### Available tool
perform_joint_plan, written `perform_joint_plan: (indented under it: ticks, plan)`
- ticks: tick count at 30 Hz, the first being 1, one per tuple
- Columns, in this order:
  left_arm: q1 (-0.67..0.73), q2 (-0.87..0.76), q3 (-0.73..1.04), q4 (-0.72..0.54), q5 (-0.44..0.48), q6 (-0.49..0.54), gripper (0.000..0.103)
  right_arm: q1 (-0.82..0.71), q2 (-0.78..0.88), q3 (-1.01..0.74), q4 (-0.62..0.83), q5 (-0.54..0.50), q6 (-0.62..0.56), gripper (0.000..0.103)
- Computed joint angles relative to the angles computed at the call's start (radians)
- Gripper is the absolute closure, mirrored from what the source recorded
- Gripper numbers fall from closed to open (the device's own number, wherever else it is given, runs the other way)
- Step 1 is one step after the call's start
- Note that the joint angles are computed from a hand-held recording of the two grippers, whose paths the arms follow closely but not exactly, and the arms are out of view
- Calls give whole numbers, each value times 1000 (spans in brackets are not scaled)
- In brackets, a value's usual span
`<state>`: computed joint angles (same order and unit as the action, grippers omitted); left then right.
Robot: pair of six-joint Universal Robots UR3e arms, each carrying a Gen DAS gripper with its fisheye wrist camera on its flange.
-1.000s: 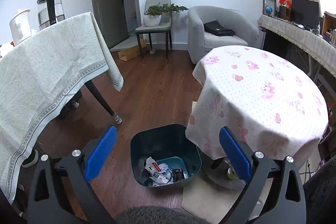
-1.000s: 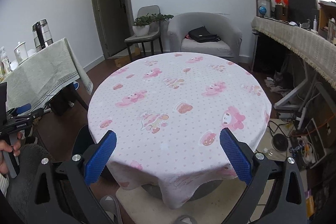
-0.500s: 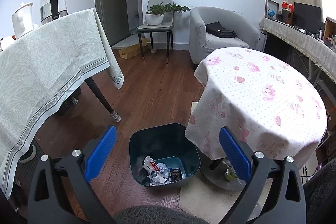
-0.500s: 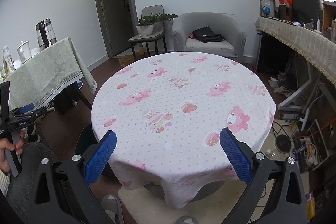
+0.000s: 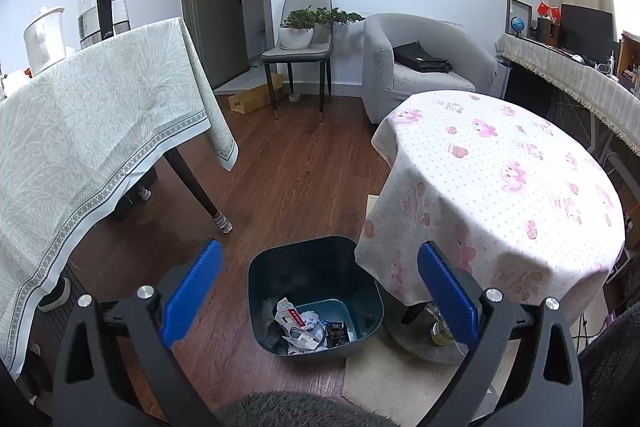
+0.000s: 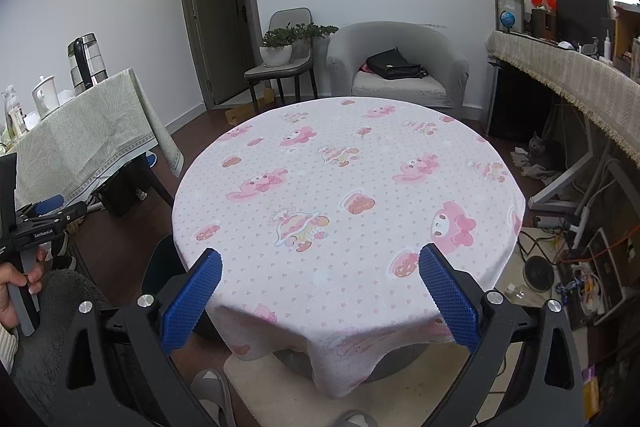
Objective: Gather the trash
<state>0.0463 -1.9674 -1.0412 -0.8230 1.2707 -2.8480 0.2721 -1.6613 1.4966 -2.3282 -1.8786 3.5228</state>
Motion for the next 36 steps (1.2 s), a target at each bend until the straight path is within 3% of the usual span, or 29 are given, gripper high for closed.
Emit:
perform_joint_plan:
  ticks: [36]
  plan:
    - [-3, -3, -3, 1, 11, -4, 3, 4, 6, -6, 9, -2, 5, 3]
